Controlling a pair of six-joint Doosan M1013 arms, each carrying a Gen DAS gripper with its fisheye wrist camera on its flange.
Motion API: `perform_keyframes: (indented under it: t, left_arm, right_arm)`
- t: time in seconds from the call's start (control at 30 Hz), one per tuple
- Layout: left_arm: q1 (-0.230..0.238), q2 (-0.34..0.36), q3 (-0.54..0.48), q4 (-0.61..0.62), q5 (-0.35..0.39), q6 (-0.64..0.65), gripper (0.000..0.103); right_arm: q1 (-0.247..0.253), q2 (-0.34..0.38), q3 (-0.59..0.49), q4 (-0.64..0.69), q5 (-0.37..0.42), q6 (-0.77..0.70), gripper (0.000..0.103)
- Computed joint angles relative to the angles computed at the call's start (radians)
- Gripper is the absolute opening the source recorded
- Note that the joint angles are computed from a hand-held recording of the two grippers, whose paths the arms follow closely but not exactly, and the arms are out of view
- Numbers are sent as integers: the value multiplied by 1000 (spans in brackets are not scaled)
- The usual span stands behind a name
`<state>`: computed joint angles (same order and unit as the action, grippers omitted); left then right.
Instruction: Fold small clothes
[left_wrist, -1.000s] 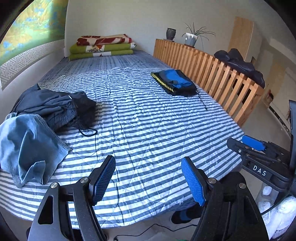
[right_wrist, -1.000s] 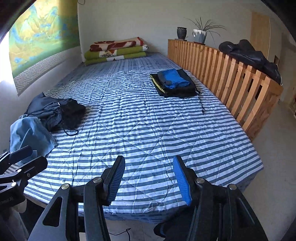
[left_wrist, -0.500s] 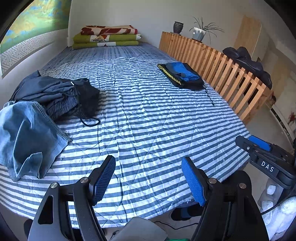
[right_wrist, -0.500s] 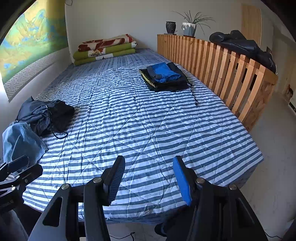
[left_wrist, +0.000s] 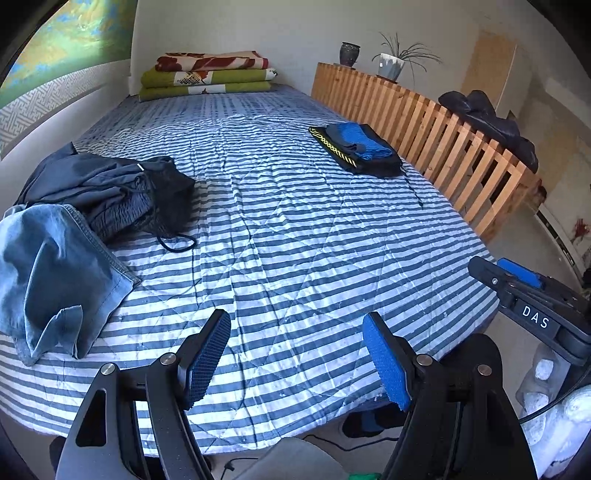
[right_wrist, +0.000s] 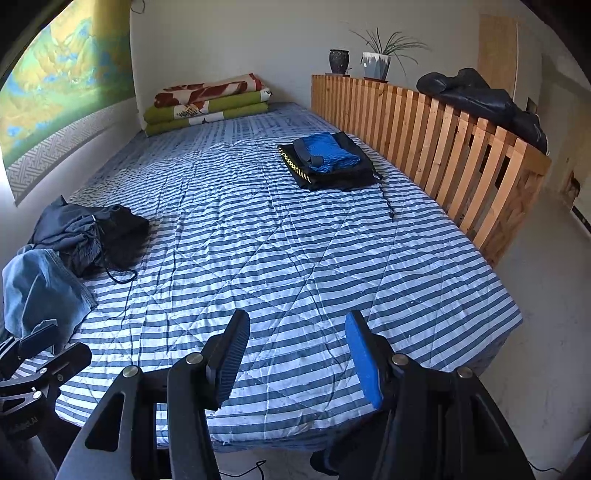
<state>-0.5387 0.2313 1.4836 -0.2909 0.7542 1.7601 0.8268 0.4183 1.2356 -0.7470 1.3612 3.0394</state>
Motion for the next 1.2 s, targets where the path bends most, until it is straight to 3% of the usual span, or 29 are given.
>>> perform_keyframes:
  t: [1.2]
  left_arm:
    - [-7, -4, -3, 21, -2, -28, 78]
  right_arm:
    - [-1, 10, -8, 26, -24, -32, 50]
